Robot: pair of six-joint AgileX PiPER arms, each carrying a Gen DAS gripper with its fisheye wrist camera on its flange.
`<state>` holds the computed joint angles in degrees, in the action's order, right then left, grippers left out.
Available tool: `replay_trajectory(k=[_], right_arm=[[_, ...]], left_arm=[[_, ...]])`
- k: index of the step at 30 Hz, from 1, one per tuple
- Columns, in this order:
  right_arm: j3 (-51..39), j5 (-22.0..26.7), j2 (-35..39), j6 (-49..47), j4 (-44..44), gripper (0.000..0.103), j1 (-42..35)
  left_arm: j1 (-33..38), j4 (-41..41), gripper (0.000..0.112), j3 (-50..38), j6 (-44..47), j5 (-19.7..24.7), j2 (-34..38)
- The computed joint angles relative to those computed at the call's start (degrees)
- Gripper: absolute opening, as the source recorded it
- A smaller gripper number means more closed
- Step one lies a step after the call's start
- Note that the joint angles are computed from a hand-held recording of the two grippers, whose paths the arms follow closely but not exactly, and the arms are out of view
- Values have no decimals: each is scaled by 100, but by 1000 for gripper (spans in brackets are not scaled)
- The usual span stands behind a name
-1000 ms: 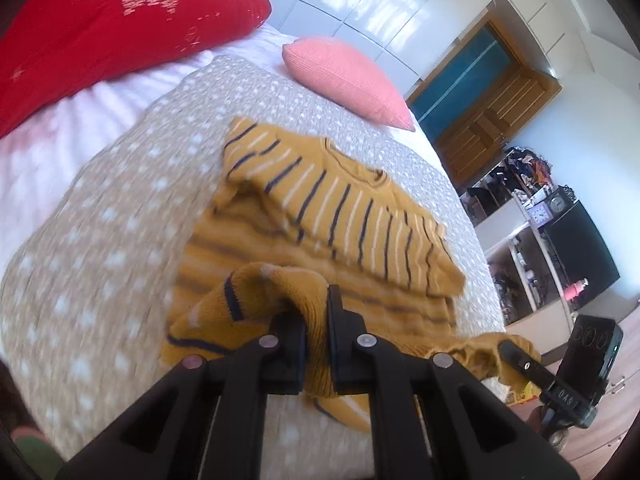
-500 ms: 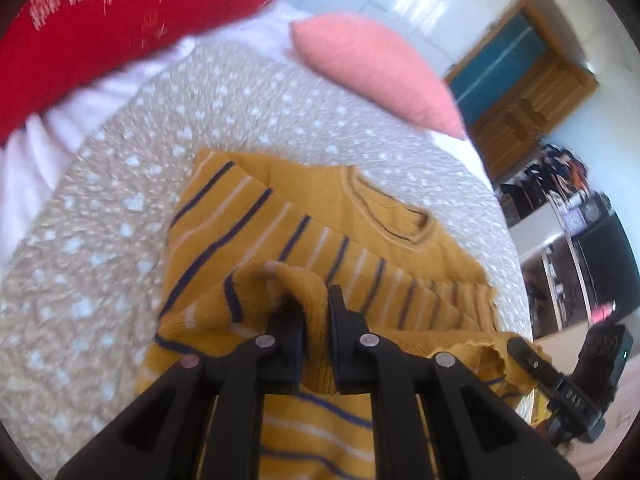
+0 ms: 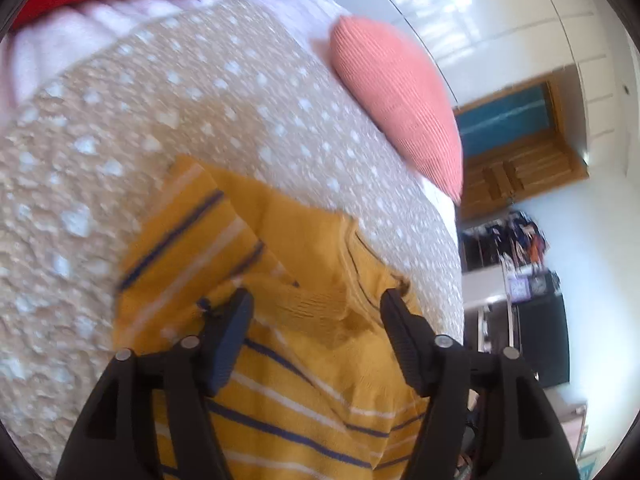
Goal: Fold small clothes
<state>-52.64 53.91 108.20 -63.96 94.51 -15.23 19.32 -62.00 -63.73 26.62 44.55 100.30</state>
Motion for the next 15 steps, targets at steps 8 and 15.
replay_trajectory(k=[8,15], right_arm=[[721,-476,-1702,-62,-1215,66,-487],[1820,-105,-2809,-682,-1946,66,-534]], left_arm=[[212,1448,73,338,-732,-226,-763],[636,1923,73,1558,-340,-200,-1689]])
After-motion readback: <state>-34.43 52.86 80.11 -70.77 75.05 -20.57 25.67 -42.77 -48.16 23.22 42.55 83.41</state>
